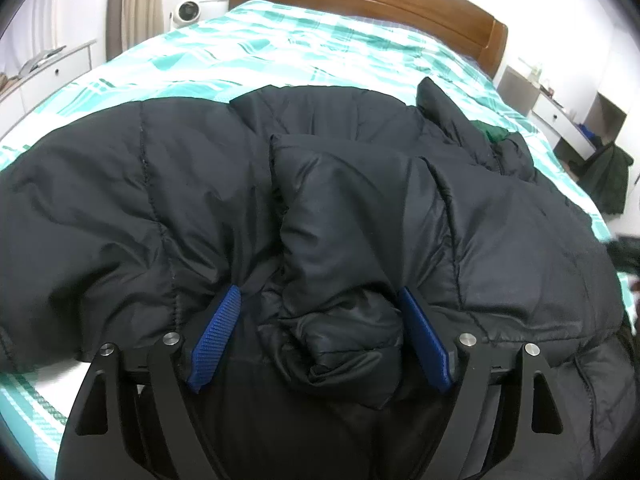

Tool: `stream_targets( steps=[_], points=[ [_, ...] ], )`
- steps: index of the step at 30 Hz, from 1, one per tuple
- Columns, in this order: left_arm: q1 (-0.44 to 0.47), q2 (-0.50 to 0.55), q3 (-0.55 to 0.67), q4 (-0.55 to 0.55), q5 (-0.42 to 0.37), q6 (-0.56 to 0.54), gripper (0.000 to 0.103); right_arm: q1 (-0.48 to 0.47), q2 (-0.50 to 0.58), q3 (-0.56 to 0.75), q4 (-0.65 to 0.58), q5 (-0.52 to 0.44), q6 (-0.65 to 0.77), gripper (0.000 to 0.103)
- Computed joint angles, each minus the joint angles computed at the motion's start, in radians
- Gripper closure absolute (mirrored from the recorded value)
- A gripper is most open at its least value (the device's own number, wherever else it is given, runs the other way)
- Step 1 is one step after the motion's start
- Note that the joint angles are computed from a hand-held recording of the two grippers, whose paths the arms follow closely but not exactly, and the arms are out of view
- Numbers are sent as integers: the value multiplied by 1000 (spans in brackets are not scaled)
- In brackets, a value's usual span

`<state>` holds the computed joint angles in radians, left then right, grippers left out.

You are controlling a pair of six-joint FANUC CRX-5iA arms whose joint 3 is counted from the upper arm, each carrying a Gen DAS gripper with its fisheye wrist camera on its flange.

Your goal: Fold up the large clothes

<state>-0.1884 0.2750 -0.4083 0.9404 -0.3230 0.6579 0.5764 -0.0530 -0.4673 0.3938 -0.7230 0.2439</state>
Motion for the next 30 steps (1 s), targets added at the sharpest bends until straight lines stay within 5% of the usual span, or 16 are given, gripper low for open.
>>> stream_targets(
  steps=[4, 8, 14, 19, 25, 30],
  points=[
    [1, 0, 1, -7, 0, 4, 21, 84, -95, -74, -67, -31, -34, 69],
    [13, 6, 33, -116, -21, 93, 20, 130, -101, -134, 30, -18, -150, 69],
    [64, -21, 133, -408, -207, 353, 19, 266, -178, -177, 128, -116, -319, 61],
    [118, -199, -42, -294, -234, 195, 10, 580, -306, -278, 302, -309, -557, 51],
    [215, -412, -242, -255, -319, 131, 6, 965, -236, -276, 423, -577, -881, 32],
    [268, -530, -323, -320, -342, 131, 6, 1054, -137, -235, 460, -608, -967, 28]
  ],
)
